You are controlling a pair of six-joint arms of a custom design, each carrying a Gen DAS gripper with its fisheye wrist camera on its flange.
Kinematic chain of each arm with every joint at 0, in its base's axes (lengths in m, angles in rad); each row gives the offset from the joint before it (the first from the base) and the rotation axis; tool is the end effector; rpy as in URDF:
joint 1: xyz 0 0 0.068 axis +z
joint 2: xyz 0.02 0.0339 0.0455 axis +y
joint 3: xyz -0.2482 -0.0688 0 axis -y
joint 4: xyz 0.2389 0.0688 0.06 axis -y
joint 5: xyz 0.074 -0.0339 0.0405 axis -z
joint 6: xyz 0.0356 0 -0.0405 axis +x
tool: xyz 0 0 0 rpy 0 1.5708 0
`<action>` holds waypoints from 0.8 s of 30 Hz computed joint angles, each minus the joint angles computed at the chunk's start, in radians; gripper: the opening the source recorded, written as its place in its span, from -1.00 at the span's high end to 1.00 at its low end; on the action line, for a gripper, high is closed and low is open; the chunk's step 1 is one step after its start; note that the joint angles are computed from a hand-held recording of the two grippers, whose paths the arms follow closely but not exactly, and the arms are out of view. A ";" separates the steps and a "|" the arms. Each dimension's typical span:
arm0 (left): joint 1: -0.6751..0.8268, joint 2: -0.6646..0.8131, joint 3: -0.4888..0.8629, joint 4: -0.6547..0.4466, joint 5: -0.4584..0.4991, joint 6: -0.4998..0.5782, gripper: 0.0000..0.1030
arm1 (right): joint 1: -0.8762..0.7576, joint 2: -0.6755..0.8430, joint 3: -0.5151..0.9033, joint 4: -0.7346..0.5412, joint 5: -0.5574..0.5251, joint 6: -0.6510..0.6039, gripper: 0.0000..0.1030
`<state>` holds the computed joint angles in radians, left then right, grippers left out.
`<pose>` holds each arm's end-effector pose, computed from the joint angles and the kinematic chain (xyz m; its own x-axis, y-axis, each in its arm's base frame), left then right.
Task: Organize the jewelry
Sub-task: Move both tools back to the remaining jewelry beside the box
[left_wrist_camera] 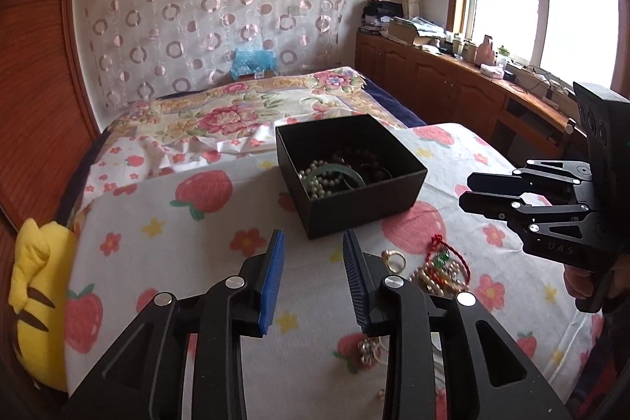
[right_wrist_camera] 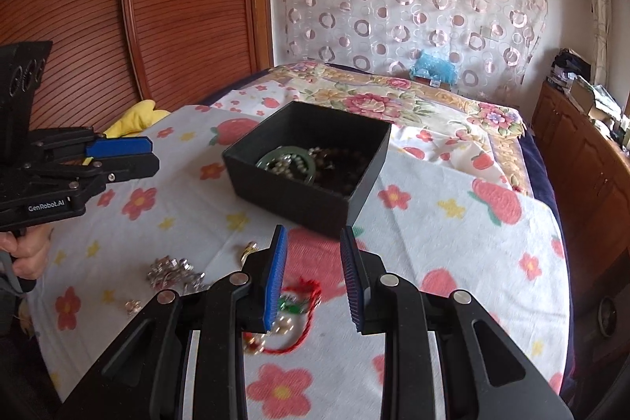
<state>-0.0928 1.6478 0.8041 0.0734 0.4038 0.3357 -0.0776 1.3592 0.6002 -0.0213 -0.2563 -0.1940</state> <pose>0.3167 -0.0435 0.1480 -0.5341 0.3540 -0.7678 0.5740 0.8186 -0.0219 0.2595 -0.0111 0.1590 -0.6680 -0.1351 -0.7317 -0.2379 0.9706 0.0380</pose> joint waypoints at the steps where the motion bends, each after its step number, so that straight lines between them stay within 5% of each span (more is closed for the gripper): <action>1: 0.005 -0.001 -0.010 0.001 0.006 0.001 0.34 | 0.000 -0.016 -0.016 -0.001 -0.004 0.002 0.42; 24: -0.049 0.133 -0.026 -0.066 0.019 0.052 0.08 | 0.026 -0.138 -0.170 0.008 -0.001 0.043 0.42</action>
